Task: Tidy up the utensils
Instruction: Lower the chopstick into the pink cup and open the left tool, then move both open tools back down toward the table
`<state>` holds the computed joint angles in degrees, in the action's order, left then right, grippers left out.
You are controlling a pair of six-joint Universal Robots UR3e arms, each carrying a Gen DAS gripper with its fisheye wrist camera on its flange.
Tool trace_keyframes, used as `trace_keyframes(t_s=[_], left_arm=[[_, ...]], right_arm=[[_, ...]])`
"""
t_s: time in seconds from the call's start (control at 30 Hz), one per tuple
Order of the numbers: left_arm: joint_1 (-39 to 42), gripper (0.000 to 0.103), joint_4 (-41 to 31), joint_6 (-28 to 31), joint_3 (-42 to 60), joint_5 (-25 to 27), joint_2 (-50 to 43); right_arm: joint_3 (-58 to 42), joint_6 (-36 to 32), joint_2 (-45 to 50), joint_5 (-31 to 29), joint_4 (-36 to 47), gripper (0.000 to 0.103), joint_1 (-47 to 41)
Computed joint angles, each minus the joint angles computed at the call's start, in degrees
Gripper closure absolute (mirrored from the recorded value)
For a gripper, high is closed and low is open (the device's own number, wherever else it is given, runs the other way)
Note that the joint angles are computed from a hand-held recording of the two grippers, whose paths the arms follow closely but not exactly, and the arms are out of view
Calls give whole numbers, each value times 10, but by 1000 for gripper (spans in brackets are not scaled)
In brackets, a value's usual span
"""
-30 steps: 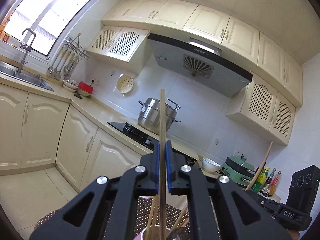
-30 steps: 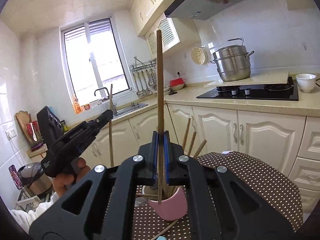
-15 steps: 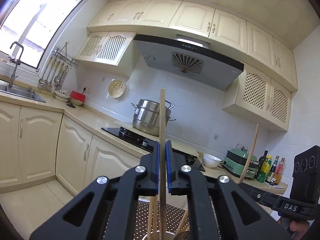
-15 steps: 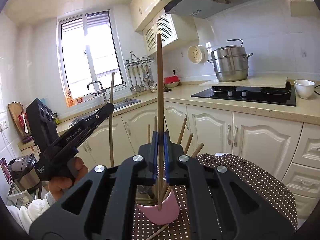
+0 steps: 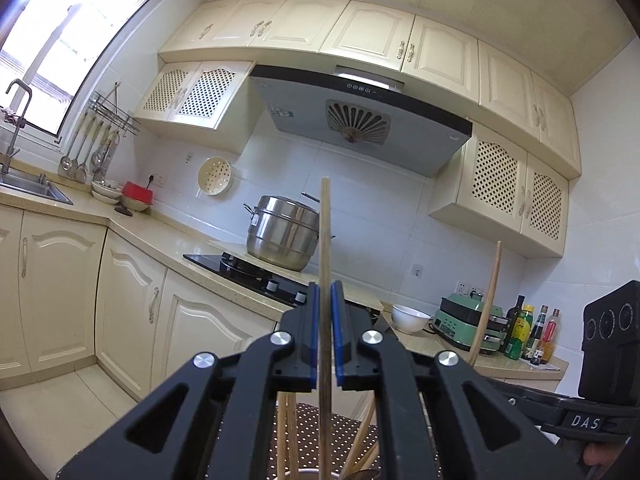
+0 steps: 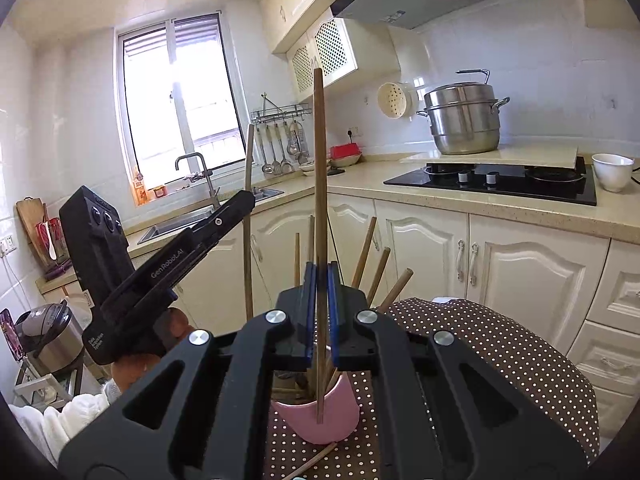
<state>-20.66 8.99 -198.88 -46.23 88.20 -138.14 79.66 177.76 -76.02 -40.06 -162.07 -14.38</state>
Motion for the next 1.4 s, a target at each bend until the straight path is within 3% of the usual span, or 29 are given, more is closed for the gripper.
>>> trace_keyframes(t_s=[0.27,0.47,0.6,0.73,0.93,1.27,1.33,1.37,1.4], left_arm=[[-9,97,32,22,10,30,2],[-37,97,47,66,65,95,-29],[-45,97,44,91,100,111,-53],[-38,97,41,72,98,108,-61],[-28,97,54,49,34,89,-44],[-21,96,88,31,-164,51,58],[-22,77,76,37,-183,48,75],[-24,57,71,39,-195,52,86],[-26,52,72,42,-207,55,95]], right_arm=[[-23,27,-3,28,-5,97,-13],[-62,46,12,18,-12,97,-3],[-81,37,23,0,3,97,10],[-72,22,23,-11,15,97,19],[-54,6,21,-19,27,97,25],[-8,-14,3,-47,16,97,44],[4,-16,-3,-58,10,97,48],[10,-18,-7,-65,8,97,51],[15,-20,-10,-71,6,97,52]])
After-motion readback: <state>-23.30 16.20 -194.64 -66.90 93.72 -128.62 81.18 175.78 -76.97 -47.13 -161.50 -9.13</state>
